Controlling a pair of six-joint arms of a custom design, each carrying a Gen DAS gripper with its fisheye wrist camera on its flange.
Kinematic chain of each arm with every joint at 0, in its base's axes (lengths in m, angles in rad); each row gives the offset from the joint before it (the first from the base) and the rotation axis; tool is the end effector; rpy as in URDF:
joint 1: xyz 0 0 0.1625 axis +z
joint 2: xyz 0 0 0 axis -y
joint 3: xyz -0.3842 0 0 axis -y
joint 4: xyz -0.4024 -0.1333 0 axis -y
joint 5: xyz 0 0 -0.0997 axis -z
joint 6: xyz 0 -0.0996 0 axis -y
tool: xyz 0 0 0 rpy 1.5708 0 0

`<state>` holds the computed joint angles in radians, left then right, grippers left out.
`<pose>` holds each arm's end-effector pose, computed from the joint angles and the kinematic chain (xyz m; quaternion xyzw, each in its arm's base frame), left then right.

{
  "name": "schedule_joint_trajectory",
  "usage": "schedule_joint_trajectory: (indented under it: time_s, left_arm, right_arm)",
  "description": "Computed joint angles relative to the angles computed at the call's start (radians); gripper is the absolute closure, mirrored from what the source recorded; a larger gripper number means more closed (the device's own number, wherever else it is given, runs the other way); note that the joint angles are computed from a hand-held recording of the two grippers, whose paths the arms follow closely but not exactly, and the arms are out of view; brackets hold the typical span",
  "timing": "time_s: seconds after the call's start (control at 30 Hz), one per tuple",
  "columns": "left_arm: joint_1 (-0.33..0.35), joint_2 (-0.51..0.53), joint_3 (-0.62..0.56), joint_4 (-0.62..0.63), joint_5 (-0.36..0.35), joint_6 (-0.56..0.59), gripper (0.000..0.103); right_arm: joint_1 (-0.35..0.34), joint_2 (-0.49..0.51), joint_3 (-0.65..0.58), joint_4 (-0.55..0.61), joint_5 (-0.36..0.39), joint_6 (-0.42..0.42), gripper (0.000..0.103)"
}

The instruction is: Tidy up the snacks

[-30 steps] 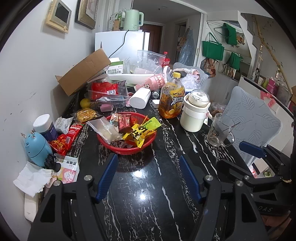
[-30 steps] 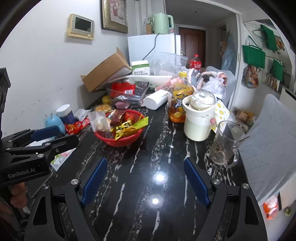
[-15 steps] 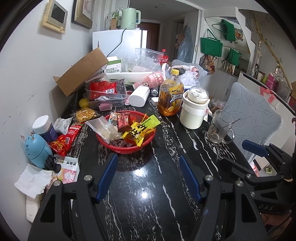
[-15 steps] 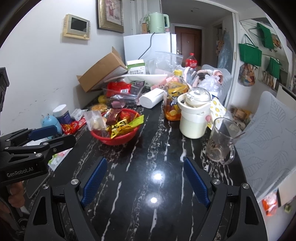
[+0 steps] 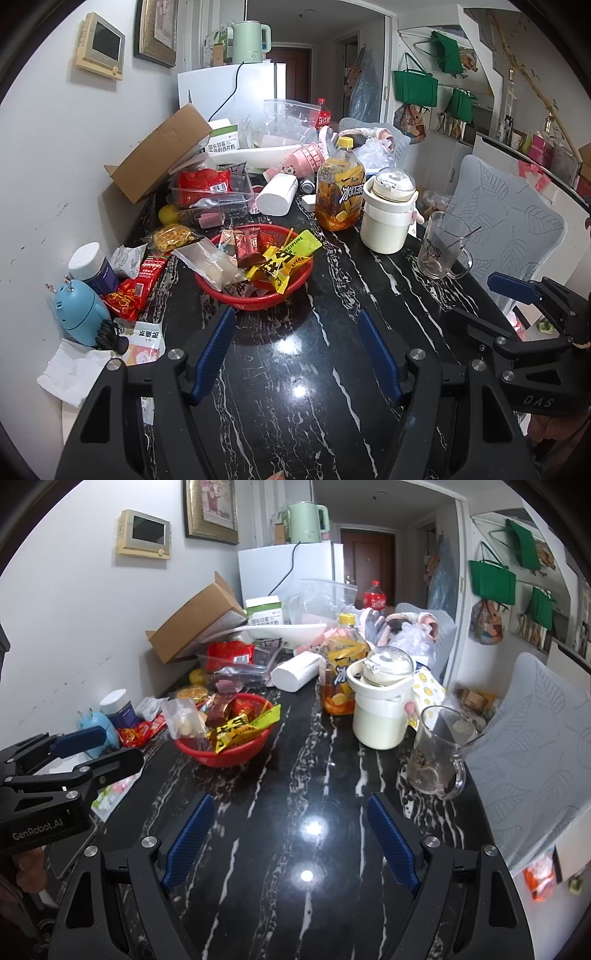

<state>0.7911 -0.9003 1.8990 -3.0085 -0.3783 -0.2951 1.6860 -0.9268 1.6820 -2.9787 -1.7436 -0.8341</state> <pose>-0.2348 -0.5588 0.1343 0.0751 0.8133 -0.4353 0.3786 0.1916 -0.6447 0.1765 0.4067 -0.8520 0.2702 0.1889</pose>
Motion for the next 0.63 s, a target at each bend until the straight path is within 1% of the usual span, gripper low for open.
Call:
schedule_joint_trajectory:
  time_s: [0.2,0.47,0.63]
  left_arm:
    - [0.003,0.003,-0.008,0.027,-0.004,-0.014,0.035]
    - [0.007,0.008,-0.015,0.078,0.027,-0.061,0.035]
    - [0.014,0.006,-0.015,0.101,0.033,-0.084,0.035]
  right_arm:
    - [-0.003,0.005,-0.008,0.011,-0.004,0.005,0.018]
    - [-0.008,0.019,-0.023,0.02,-0.013,0.01,0.018]
    - [-0.009,0.025,-0.028,0.024,-0.016,0.01,0.018]
